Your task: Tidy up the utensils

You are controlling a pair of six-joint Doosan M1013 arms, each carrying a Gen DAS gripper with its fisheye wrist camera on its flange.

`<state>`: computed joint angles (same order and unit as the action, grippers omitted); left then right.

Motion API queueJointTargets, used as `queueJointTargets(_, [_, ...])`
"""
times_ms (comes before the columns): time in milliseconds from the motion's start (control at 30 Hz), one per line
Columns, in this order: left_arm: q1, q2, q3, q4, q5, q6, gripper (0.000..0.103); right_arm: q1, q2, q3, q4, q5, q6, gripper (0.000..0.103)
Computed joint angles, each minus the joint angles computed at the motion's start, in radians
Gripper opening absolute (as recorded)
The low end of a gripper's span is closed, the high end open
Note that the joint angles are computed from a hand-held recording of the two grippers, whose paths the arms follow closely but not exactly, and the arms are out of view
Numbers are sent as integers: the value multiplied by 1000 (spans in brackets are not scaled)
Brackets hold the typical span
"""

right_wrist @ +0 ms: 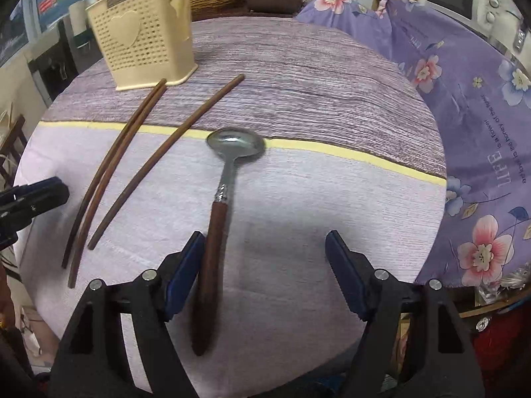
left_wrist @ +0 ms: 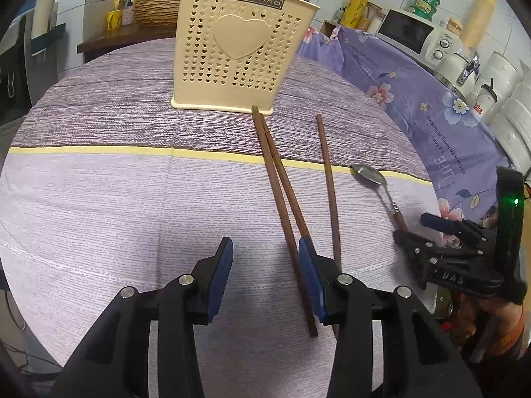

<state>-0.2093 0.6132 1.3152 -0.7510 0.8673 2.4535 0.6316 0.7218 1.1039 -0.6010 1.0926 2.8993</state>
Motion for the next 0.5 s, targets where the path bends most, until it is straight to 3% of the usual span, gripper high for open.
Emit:
queueJointTargets(100, [-4, 19, -36, 17, 36, -31, 42, -16, -13, 18, 29, -116, -19, 73])
queueJointTargets(200, [-21, 30, -61, 53, 40, -51, 41, -17, 15, -41, 17, -57, -52, 73])
queueJointTargets(300, [-39, 32, -69, 88, 38, -45, 39, -22, 15, -45, 21, -72, -41, 73])
queueJointTargets(500, [-65, 20, -46, 179, -51, -66, 30, -22, 15, -39, 30, -73, -28, 73])
